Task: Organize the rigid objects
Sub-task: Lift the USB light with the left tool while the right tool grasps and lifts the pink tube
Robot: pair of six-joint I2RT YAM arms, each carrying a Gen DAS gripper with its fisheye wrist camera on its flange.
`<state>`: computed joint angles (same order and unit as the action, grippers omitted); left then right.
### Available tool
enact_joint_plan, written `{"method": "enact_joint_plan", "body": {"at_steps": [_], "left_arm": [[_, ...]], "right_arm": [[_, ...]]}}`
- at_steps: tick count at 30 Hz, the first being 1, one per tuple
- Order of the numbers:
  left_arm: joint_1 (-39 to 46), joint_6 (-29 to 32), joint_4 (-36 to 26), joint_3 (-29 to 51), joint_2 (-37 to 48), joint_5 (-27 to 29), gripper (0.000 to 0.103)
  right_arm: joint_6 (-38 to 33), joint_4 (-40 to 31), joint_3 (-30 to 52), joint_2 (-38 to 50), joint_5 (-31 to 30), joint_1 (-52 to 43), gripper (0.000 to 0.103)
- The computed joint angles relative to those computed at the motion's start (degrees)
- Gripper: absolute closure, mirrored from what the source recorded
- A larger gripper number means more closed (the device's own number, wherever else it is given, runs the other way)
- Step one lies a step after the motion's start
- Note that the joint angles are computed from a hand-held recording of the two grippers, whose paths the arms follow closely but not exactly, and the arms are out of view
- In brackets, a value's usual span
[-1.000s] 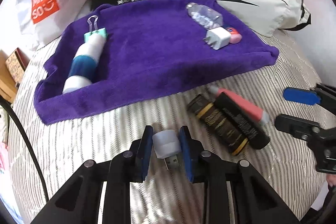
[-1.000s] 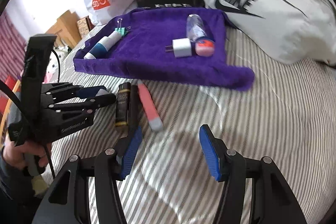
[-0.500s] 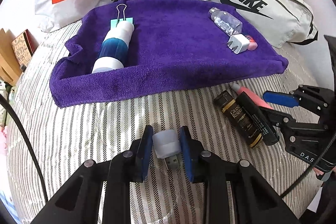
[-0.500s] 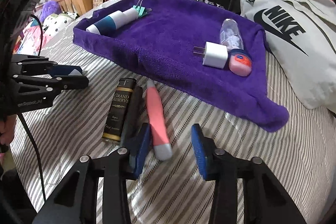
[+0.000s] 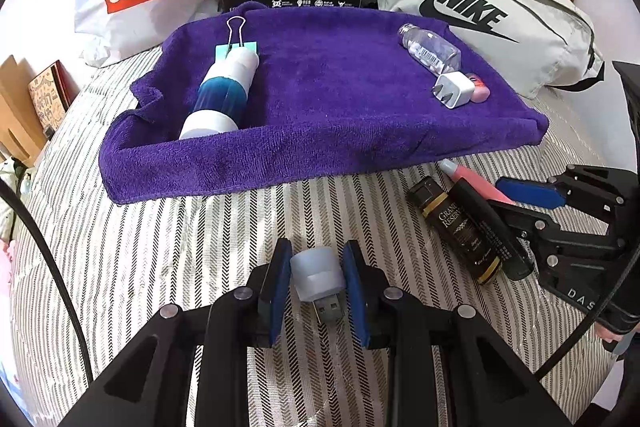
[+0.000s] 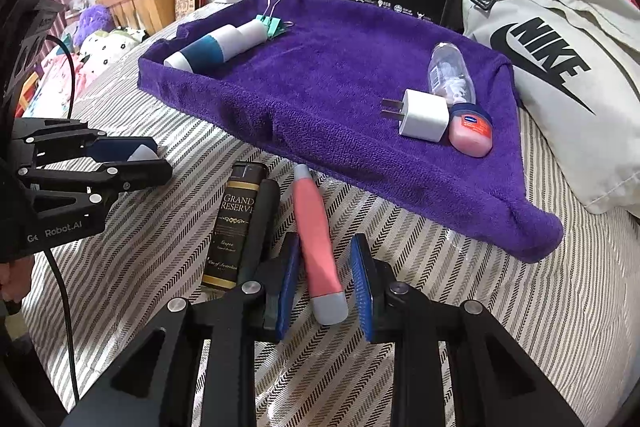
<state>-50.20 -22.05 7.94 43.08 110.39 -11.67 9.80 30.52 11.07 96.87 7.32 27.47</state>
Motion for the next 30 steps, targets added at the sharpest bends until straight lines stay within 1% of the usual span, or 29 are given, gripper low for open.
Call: {"method": "enact_joint_plan", "body": {"at_steps": [1, 2, 4, 6, 8, 9, 11, 13, 15, 17, 19, 22, 24, 27, 30], "left_arm": [[-0.01, 0.34, 0.25, -0.17, -0.07, 0.05, 0.077], [0.04, 0.76, 0.48, -0.43, -0.23, 0.22, 0.077], [0.49, 1.49, 0.53, -0.59, -0.5, 1.16, 0.078], [1.68, 1.77, 0.39, -1.08, -1.32, 3.34, 0.078], [2.92, 1.86, 0.0, -2.18, -2.57, 4.23, 0.078], [3.17, 2.11, 0.03, -2.76, -2.98, 3.67, 0.078], [3.52, 2.81, -0.05, -3.59, -3.29, 2.56, 0.078], [3.88, 2.99, 0.93, -4.35, -3.52, 3.01, 0.078], [3.58, 3.08, 0.85, -4.11, -3.24, 2.4, 0.077], [2.91, 3.3, 0.89, -3.63, -2.6, 1.14, 0.077], [2.79, 3.03, 1.32, -3.8, -2.52, 1.03, 0.077], [4.05, 2.78, 3.35, -5.1, -3.06, 3.39, 0.078], [5.03, 3.01, 4.15, -5.67, -3.33, 5.27, 0.078], [6.83, 2.39, 3.86, -6.3, -4.29, 9.01, 0.078], [7.18, 2.09, 3.32, -6.91, -5.63, 9.48, 0.078]], "right_arm": [[-0.18, 0.19, 0.05, 0.18, 0.61, 0.49, 0.076], [-0.28, 0.52, -0.15, 0.09, 0.08, 0.36, 0.083], [0.09, 0.56, -0.12, 0.09, -0.22, 0.59, 0.087], [-0.19, -2.41, 0.92, -0.73, 0.63, 1.36, 0.088], [0.6, -6.53, 1.55, -2.88, -0.32, 0.75, 0.088], [1.45, -8.17, 1.34, -4.31, -1.14, 0.16, 0.088], [3.76, -12.18, -0.51, -9.78, -0.84, -0.6, 0.088], [5.58, -16.02, -2.89, -15.93, 0.82, -0.88, 0.088], [7.75, -19.17, -4.65, -19.76, 2.03, -2.28, 0.088], [9.0, -18.95, -5.67, -19.6, 1.8, -3.91, 0.088], [9.72, -15.25, -6.27, -15.1, 1.78, -4.72, 0.088], [11.31, -11.01, -7.68, -13.1, 4.37, -2.65, 0.088], [11.88, -9.49, -8.14, -12.45, 4.81, -2.35, 0.088], [10.8, -9.67, -8.63, -13.51, 2.73, -4.32, 0.087], [8.34, -11.76, -9.04, -17.42, -3.09, -9.11, 0.088]]}}
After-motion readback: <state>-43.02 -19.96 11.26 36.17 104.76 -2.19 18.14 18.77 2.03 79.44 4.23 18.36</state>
